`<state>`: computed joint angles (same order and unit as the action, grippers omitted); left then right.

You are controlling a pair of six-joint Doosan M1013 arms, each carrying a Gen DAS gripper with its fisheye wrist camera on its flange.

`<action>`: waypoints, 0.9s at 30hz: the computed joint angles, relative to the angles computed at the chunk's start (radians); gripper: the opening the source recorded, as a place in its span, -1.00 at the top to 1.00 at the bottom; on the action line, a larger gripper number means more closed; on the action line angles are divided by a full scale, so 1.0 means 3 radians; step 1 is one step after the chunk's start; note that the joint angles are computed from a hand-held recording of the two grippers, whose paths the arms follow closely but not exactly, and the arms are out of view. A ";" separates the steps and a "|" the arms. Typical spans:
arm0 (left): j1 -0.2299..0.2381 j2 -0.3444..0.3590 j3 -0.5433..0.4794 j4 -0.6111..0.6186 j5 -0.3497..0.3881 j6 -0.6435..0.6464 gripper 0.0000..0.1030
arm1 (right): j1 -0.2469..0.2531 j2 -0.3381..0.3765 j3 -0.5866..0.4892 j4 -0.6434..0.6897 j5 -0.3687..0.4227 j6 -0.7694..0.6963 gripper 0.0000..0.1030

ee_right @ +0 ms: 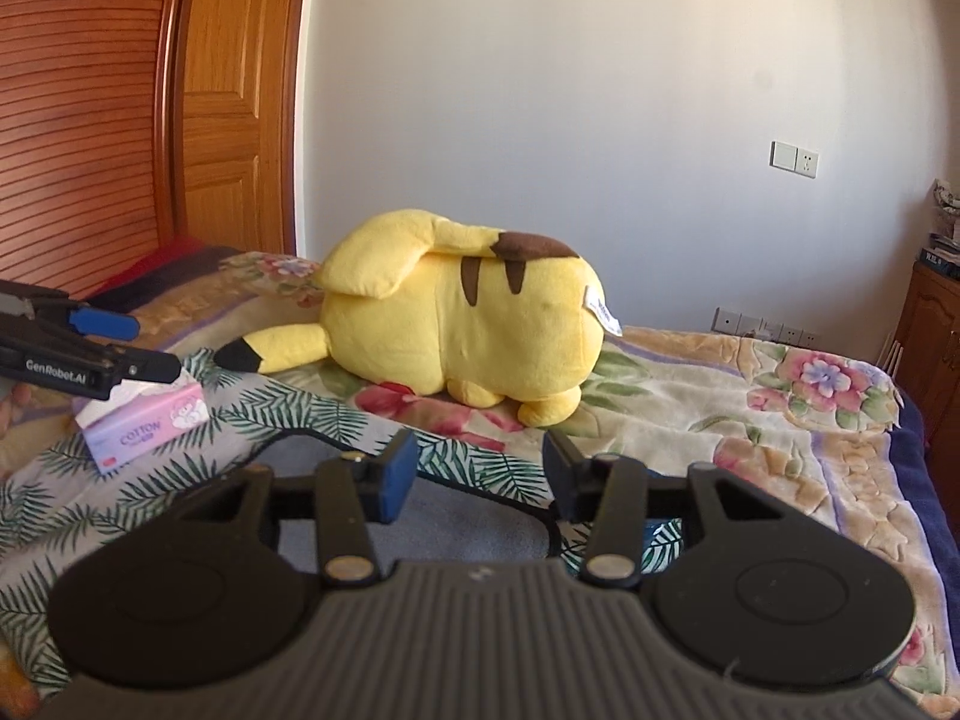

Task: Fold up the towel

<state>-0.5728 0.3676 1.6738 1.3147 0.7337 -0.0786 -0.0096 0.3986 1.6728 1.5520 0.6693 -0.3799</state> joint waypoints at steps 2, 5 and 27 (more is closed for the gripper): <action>-0.0039 -0.0044 0.0037 -0.0001 0.0027 -0.0023 -0.18 | -0.0022 -0.0051 0.0047 0.0010 0.0038 0.0031 0.08; -0.0103 -0.0105 0.0090 -0.0028 0.0054 -0.0028 -0.18 | -0.0051 -0.0127 0.0113 -0.0005 0.0067 0.0094 0.08; -0.0644 -0.0523 0.0296 -0.0049 0.0470 -0.0095 -0.37 | -0.0238 -0.0749 0.0742 0.0033 0.0299 0.0113 -0.22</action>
<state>-0.7661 0.2106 1.7627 1.3001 0.8747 -0.1072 -0.0811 0.1740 1.8954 1.5621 0.7590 -0.3461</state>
